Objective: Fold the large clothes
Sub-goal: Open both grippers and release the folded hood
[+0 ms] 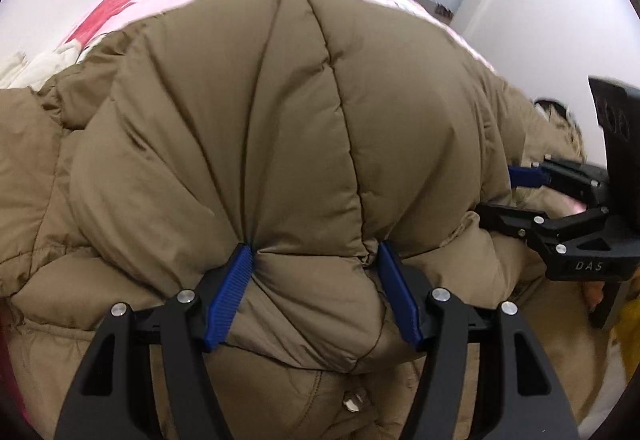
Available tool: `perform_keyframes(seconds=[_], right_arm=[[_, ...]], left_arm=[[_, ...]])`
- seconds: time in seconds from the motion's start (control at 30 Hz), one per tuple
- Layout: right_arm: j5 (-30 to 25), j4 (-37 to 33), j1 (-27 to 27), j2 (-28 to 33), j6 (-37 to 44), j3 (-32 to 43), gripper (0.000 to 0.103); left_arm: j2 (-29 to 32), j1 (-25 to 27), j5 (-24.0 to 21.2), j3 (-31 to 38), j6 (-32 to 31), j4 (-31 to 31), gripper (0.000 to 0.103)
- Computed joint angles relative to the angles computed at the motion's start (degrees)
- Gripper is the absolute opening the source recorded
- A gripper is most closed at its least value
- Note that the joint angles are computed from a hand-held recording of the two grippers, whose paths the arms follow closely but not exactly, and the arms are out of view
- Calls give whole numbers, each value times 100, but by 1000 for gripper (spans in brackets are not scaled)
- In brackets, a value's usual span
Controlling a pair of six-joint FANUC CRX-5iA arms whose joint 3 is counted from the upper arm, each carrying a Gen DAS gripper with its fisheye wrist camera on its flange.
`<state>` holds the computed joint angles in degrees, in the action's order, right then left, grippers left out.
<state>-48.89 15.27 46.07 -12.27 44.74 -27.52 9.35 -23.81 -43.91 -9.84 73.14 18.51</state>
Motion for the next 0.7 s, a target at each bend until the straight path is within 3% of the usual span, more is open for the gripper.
perform_keyframes(seconds=[0.23,0.37,0.43,0.53,0.6,0.63,0.67,0.7], right_arm=[[148,256,69,116,-250,-206,59],[12,130,13,234,-197,-21,60],[106,207,42,0,-486,-66,57],[261,952,182,-415,-1398,-260,58],[363,1674,253,-611,-1934,-359,66],[459,2026,223,-651,-2138,-399,76],[565,2302,155,-639,-2291,-421,79],[664,2277,-17,-483,-2144,-277,79]], left_arm=[[130,-28,127,-34,84,-52,64],[161,-101,21,135,304,-380,64],[23,-134,58,159,529,-590,64],[-462,-137,591,-51,771,-767,64],[-764,-74,1050,-198,687,-691,64],[-841,-30,1216,-202,646,-644,68],[-801,50,1277,-135,445,-397,77],[-627,148,1149,6,115,3,80]])
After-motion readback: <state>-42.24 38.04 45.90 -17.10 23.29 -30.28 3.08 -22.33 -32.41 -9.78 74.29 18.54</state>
